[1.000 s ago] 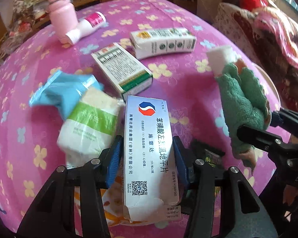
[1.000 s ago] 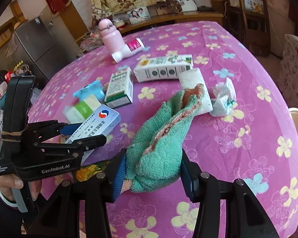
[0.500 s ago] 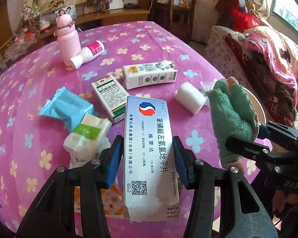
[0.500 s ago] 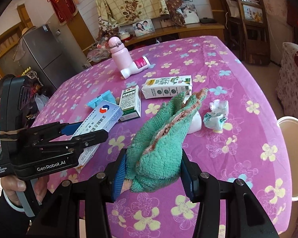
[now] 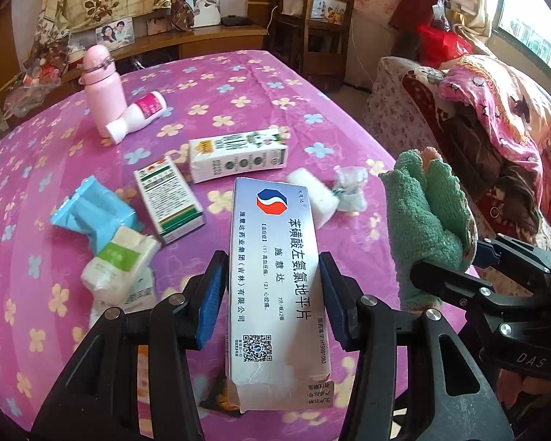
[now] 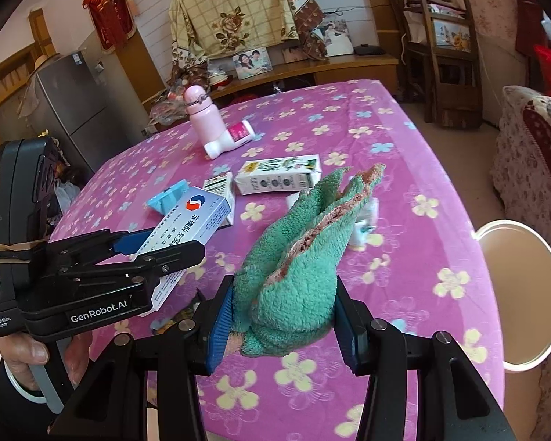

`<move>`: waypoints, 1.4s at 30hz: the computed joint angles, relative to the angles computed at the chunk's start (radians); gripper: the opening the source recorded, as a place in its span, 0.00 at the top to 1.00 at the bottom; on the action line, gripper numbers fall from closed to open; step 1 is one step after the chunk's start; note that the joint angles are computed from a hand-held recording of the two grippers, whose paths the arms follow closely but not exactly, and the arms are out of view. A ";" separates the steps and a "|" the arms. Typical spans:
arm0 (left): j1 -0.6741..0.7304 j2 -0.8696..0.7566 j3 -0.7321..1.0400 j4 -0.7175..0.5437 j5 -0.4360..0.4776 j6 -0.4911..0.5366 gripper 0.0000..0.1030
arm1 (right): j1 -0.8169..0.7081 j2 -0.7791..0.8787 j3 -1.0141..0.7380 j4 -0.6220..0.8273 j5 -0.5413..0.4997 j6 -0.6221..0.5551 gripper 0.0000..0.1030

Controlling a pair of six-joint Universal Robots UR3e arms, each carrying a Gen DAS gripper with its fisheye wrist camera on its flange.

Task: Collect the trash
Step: 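Lift the box and towel and carry both toward the white bin, then open both tools to drop the box and towel into the bin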

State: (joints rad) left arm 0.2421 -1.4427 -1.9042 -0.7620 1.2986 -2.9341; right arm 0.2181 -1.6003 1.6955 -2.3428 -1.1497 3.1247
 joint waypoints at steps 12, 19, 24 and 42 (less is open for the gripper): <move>-0.263 -0.195 0.186 0.050 0.099 -0.150 0.54 | -0.259 -0.174 0.146 0.094 0.051 -0.155 0.54; -0.422 -0.378 0.382 0.030 0.146 -0.224 0.54 | -0.482 -0.255 0.232 0.175 0.091 -0.294 0.54; -0.511 -0.537 0.573 -0.021 0.140 -0.264 0.54 | -0.622 -0.255 0.262 0.208 0.084 -0.379 0.54; -0.581 -0.984 1.125 -0.115 -0.004 -0.429 0.44 | -0.744 -0.009 0.336 -0.116 -0.010 -0.314 0.30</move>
